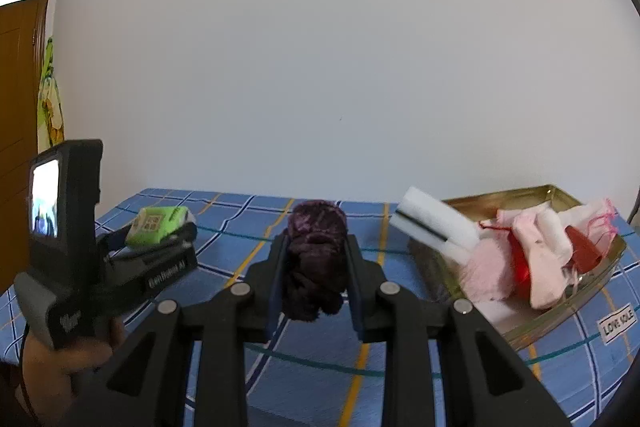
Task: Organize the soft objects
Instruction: 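Lift the green tissue pack and maroon scrunchie and carry them over the tin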
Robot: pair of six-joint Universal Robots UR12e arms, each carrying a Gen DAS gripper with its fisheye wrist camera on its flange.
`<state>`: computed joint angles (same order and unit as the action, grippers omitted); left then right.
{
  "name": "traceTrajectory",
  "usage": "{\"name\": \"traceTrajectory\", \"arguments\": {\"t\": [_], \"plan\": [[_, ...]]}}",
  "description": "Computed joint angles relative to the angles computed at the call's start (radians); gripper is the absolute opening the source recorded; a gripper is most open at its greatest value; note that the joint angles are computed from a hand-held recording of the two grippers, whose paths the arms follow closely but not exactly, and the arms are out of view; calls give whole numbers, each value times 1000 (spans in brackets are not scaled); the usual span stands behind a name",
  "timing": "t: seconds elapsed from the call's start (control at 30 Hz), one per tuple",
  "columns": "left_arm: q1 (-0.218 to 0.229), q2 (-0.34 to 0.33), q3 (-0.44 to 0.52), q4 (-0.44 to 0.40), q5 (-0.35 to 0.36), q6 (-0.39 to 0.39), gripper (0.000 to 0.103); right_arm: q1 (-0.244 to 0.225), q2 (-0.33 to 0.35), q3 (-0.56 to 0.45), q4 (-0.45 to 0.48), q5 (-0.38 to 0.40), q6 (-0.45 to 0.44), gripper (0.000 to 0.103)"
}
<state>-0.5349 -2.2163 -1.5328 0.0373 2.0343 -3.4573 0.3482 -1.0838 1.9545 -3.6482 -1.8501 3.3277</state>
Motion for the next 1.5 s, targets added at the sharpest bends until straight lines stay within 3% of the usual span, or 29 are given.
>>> {"name": "traceTrajectory", "arguments": {"t": [0.3,1.5], "plan": [[-42,-5,10,18,0,25,70,-16,-16,42,-81,-54,-54,27],[-118,-37,77,57,-61,83,70,-94,-94,172,-202,-140,-42,27]]}}
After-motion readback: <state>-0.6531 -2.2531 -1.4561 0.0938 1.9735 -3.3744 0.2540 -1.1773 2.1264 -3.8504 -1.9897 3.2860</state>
